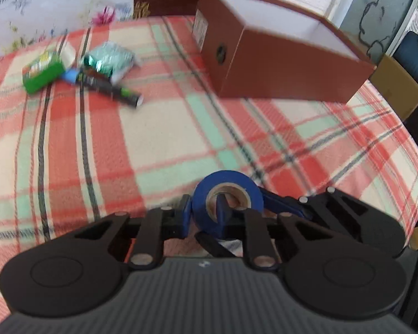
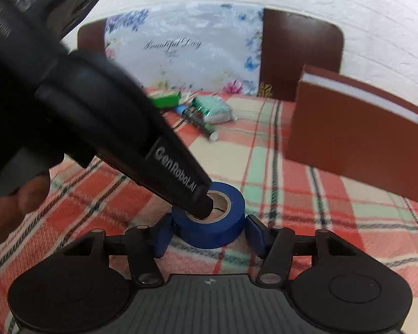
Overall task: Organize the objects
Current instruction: 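Move the left gripper to the blue tape roll and grasp it, then carry the blue tape into the brown box and open the left gripper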
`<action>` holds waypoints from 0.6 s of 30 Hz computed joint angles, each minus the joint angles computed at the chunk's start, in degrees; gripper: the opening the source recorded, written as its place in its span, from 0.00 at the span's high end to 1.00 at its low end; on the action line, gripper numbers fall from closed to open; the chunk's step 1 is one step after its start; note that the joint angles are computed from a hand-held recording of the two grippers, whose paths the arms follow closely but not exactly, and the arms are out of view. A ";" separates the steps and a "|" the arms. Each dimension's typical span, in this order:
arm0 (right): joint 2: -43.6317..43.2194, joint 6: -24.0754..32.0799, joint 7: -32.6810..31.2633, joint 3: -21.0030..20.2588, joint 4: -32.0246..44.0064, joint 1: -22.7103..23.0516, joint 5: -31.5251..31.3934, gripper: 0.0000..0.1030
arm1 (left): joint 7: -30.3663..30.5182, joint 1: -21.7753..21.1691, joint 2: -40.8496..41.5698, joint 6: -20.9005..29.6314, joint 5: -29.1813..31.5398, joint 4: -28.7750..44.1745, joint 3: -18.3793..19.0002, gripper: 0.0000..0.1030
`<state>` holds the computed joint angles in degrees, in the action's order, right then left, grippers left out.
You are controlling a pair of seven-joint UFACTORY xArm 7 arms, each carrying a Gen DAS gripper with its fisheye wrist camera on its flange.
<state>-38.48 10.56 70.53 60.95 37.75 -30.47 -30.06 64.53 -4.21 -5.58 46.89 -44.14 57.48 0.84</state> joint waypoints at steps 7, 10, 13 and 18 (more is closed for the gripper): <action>-15.05 -5.36 -0.72 -2.29 0.40 -13.43 -1.61 0.47 | 5.41 -4.30 1.43 -0.56 -11.02 10.88 -2.73 0.81; -12.67 -8.61 -2.80 -2.45 1.72 -19.65 -0.18 0.47 | 5.82 -6.73 5.50 -5.95 -12.05 15.03 -5.47 0.82; -8.94 -11.71 -5.21 -0.14 3.55 -25.79 1.01 0.47 | 3.01 -7.77 10.34 -9.81 -9.85 18.94 -7.40 0.82; -6.14 -16.93 -8.03 7.80 6.80 -36.92 3.30 0.44 | -5.33 -8.01 16.91 -15.52 -3.56 23.29 -9.75 0.81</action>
<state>-44.62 -6.36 62.50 68.75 44.55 -67.39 -26.76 59.21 -12.21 11.34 31.37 -47.70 80.78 -8.91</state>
